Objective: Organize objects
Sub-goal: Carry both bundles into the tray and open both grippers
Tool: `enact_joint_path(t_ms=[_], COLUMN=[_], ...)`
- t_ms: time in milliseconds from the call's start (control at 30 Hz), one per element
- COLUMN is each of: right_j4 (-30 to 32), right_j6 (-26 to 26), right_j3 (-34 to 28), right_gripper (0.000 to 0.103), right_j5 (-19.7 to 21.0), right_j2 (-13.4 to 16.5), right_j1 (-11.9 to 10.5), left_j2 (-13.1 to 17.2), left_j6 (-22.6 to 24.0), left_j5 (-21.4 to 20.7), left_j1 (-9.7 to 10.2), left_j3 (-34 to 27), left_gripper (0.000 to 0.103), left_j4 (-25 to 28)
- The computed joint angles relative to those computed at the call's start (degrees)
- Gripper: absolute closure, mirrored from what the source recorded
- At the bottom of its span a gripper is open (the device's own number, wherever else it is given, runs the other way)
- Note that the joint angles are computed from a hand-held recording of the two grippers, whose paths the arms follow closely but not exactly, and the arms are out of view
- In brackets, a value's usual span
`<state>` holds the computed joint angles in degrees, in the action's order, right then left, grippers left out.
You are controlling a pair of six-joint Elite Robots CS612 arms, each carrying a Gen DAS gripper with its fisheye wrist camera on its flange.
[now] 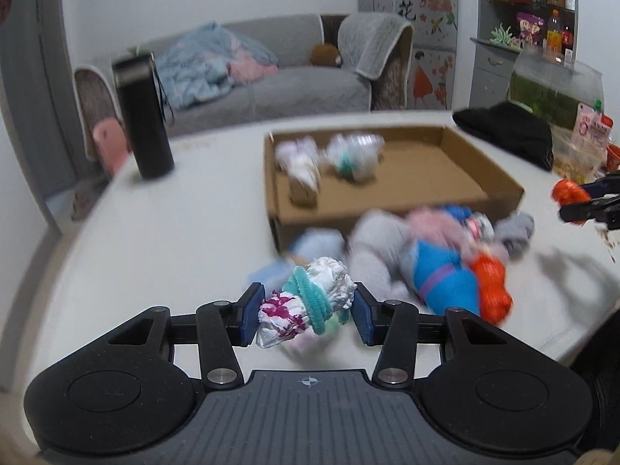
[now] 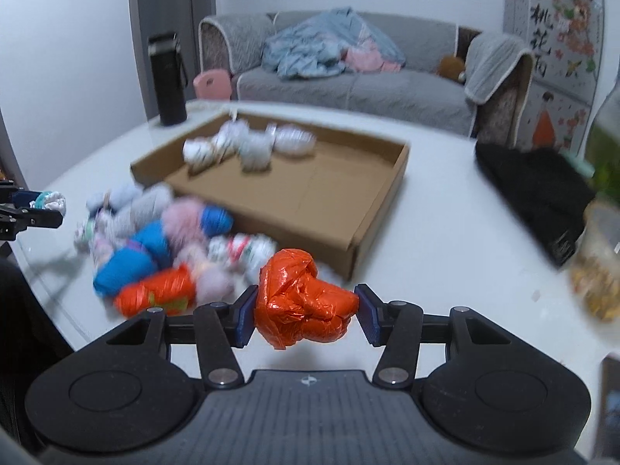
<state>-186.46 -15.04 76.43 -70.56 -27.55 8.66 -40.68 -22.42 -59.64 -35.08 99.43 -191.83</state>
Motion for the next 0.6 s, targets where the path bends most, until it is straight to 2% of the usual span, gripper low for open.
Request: enact_joint_path(t_ms=[233,400,500,600], right_j4=[1.18,4.14,7.41,10.90], right_j6=[-0.46,-1.40,-1.57,-3.11], right_j3=[-5.09,-10.82,-15.18,-19.26], right_gripper=[0.055,0.054,0.054,0.054], right_j5=[1.88,4.79,6.55,7.37], right_j2=[0.80,2.77,4.48,6.21], right_j1=[0.04,0.83,1.37,2.09], left_j2=[0.30,1.66,2.65,3.90], left_j6=[7.01,10.62,10.50,10.61], left_j5=[0.36,-3.43,-7.84,-10.12], left_j1=[2.14,4.00,5.35,6.17], left_j3=[-4.50,-9.56,-12.73,-15.78], left_gripper=[0.048,0.048,0.048,0.048], left_j4=[0.41,2.78,5.43,8.58])
